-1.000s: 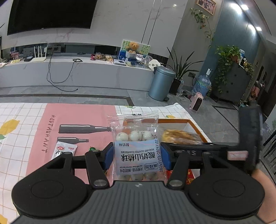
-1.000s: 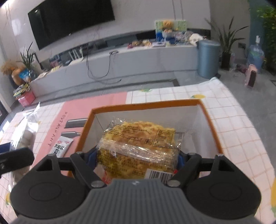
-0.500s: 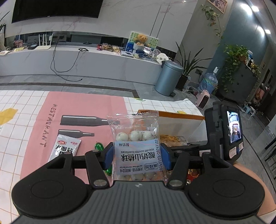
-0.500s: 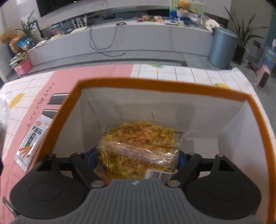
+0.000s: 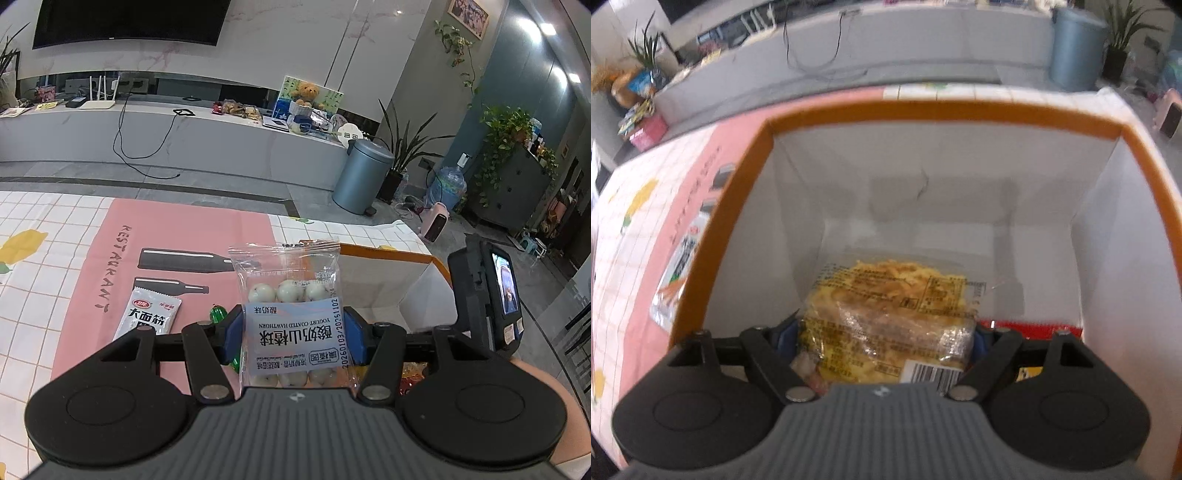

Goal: Organize snacks
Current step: 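Carry both bags over the orange box and open the right gripper, then lower the white-ball bag into the box and open the left gripper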

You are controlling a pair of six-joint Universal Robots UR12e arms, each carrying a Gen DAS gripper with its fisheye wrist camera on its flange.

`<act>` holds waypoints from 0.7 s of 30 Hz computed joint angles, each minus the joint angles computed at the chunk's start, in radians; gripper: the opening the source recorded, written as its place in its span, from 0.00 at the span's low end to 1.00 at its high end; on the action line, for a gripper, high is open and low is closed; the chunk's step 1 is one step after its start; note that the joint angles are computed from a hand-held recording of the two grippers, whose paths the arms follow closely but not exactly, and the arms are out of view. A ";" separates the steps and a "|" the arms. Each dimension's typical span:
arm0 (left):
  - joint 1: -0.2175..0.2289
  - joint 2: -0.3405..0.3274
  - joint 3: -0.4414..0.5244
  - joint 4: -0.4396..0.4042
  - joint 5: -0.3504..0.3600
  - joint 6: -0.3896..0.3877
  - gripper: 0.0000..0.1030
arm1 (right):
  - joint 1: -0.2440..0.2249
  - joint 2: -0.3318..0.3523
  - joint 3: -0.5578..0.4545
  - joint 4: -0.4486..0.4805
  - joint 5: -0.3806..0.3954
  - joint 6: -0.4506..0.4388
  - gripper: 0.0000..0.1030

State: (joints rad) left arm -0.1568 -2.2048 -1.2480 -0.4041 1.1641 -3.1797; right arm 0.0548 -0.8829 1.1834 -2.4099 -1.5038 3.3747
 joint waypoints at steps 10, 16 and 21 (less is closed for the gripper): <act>0.007 0.006 -0.002 -0.010 -0.011 0.008 0.61 | -0.008 0.009 0.002 -0.062 0.007 0.071 0.94; 0.010 0.017 -0.017 0.002 -0.014 0.004 0.61 | -0.016 -0.030 0.047 -0.095 0.081 0.072 0.97; 0.012 0.035 -0.033 0.024 -0.011 0.007 0.61 | 0.011 -0.064 0.082 -0.191 0.024 0.053 0.97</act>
State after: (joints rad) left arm -0.1451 -2.1700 -1.2806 -0.3798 1.1529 -3.1730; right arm 0.0654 -0.9471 1.2657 -2.6011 -1.4795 3.4281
